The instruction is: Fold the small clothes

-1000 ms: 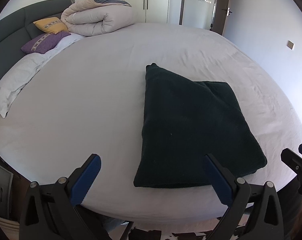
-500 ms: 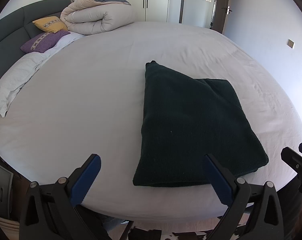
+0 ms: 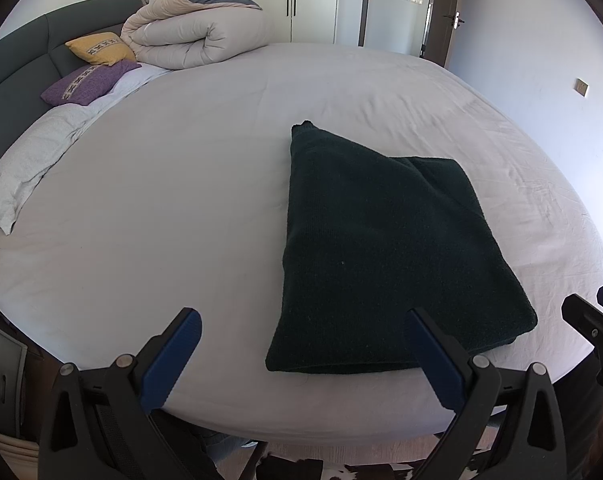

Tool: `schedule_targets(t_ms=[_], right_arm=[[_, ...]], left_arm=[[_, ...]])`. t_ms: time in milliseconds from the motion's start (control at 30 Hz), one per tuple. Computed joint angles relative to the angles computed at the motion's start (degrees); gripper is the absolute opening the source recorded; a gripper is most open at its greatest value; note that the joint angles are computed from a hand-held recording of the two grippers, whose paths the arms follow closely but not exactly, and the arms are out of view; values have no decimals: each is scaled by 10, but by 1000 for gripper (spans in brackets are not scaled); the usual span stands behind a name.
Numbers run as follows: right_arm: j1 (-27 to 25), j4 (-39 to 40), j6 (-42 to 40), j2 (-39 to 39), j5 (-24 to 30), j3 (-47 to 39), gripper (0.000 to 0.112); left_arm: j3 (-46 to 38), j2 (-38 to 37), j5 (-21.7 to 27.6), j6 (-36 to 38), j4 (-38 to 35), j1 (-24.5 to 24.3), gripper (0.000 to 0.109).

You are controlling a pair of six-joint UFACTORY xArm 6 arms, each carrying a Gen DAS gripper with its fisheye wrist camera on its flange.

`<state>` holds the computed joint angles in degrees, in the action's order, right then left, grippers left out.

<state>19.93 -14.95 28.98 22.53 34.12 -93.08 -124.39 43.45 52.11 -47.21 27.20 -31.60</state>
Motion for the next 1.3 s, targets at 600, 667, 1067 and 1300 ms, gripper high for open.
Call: schedule_targets(t_ms=[600,667,1067,1300], right_arm=[[1,2,2,2,1,0,103],[0,1,2,1,0,1,103],[1,2,4,1,1,3,103],[0,3,4,1,0,3,103]], left_arm=[[10,-5,-4,-3,1,0,103],[13,-6,-5,-3,1,0,103],[19,-9,-8,-4,1,0,103],[25,-12,-10,-7,3,-1,103]])
